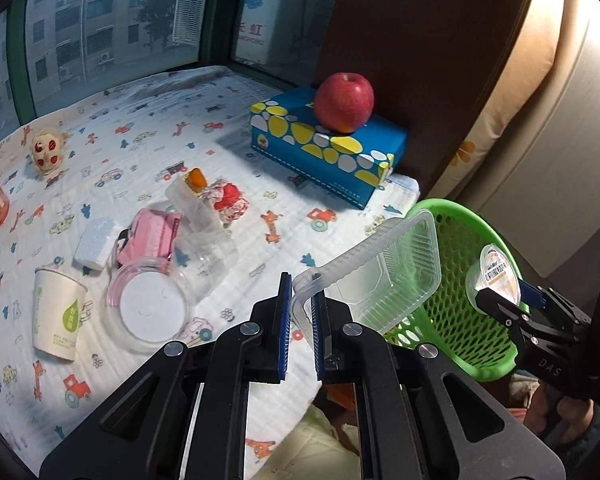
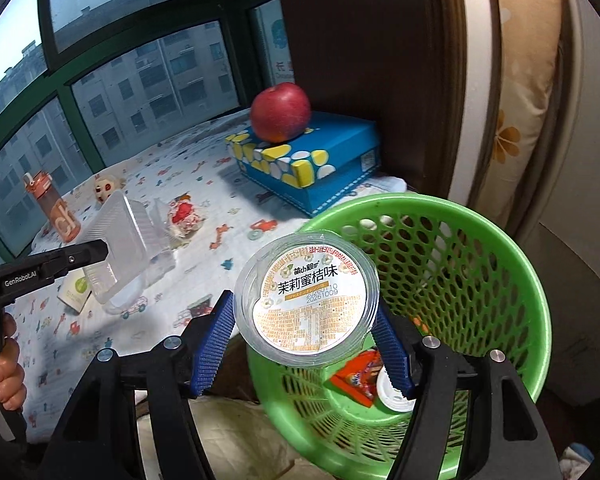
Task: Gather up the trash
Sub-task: 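Carry the jelly cup to the green basket and release it with the right tool, then lower the clear tray into the green basket and open the left tool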
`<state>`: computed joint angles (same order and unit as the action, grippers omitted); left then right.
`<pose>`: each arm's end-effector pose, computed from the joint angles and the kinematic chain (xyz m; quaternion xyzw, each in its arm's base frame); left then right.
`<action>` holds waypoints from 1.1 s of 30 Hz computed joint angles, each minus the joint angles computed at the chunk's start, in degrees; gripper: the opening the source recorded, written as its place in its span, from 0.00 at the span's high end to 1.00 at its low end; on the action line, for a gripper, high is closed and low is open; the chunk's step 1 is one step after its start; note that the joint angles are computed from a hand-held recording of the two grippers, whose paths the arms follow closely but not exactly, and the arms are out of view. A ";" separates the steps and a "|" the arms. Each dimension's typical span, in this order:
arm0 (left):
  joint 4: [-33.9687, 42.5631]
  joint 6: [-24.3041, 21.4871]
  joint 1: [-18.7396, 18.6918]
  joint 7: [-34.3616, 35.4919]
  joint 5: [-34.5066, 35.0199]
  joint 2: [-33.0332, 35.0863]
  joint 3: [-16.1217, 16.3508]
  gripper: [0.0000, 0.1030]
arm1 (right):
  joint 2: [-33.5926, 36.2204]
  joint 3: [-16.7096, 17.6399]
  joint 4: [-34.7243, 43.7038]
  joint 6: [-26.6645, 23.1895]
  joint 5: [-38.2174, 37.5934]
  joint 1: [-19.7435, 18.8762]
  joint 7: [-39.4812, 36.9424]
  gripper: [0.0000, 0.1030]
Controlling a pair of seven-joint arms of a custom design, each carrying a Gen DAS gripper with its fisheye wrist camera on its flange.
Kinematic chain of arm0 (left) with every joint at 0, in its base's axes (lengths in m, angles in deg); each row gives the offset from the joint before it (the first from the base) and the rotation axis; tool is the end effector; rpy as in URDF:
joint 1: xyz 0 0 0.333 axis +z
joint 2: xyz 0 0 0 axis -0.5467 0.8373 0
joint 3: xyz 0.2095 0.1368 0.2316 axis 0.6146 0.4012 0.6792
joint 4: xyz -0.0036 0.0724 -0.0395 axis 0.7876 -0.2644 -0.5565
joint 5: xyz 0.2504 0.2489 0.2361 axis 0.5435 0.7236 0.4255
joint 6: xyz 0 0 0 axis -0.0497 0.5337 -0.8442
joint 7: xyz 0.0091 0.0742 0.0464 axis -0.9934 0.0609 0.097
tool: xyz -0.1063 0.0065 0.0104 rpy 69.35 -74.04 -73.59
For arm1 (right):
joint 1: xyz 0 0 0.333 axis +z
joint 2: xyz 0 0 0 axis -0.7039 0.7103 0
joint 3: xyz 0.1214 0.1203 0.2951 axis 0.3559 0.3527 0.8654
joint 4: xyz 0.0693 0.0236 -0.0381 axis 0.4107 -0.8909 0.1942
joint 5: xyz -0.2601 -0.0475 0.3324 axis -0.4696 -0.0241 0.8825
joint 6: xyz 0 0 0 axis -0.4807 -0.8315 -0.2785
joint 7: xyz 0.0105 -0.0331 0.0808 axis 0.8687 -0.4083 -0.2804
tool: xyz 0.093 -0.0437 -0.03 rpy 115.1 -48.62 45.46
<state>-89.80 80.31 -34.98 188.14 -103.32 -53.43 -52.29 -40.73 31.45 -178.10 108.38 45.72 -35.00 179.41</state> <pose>0.5989 -0.0485 0.5968 -0.5902 0.7213 -0.3408 0.1234 0.5367 0.1953 0.5761 -0.6319 0.6705 -0.2194 0.3210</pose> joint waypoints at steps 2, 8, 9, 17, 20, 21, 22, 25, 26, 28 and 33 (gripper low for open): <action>0.58 -0.27 -0.36 0.04 0.18 0.39 -0.42 0.92 | -0.61 -0.50 -0.86 -0.21 -0.06 -0.77 0.78 0.37; 2.01 -0.82 -1.31 -0.54 1.82 1.34 -1.71 0.92 | -1.29 -0.94 -2.52 -0.38 -0.60 -2.88 2.30 0.37; 2.23 -0.90 -1.44 -0.69 2.10 1.50 -1.88 0.92 | -1.27 -1.01 -2.72 -0.36 -0.58 -3.09 2.45 0.37; 3.65 -1.31 -2.21 -1.76 3.86 2.66 -2.94 0.92 | -0.68 -2.59 -3.93 1.27 5.37 -2.33 -0.77 0.32; 4.08 -1.62 -2.30 -2.26 4.34 3.04 -3.21 0.92 | -0.58 -2.26 -4.18 2.27 5.79 -2.72 -0.64 0.29; 4.18 -1.71 -2.34 -2.32 4.48 3.10 -3.30 0.92 | -0.63 -2.25 -4.27 2.55 6.03 -2.74 -0.73 0.29; 4.40 -1.79 -2.38 -2.37 4.59 3.29 -3.39 0.92 | -0.64 -2.34 -4.28 2.61 6.52 -2.67 -1.06 0.29; 4.82 -2.23 -2.54 -2.24 4.58 3.69 -3.71 0.92 | -1.22 -1.99 -4.74 3.10 6.15 -3.19 -0.64 0.28; 4.99 -2.23 -2.64 -2.38 4.86 3.90 -3.89 0.92 | -1.65 -2.00 -5.08 3.23 6.18 -3.35 -0.66 0.28; 5.37 -2.52 -2.84 -2.36 4.96 4.36 -4.19 0.92 | -2.50 -1.56 -5.60 3.29 5.50 -4.12 0.08 0.28; 6.13 -3.40 -3.43 -2.22 5.49 5.28 -5.11 0.92 | -5.14 -0.29 -7.09 2.35 3.11 -6.53 2.48 0.27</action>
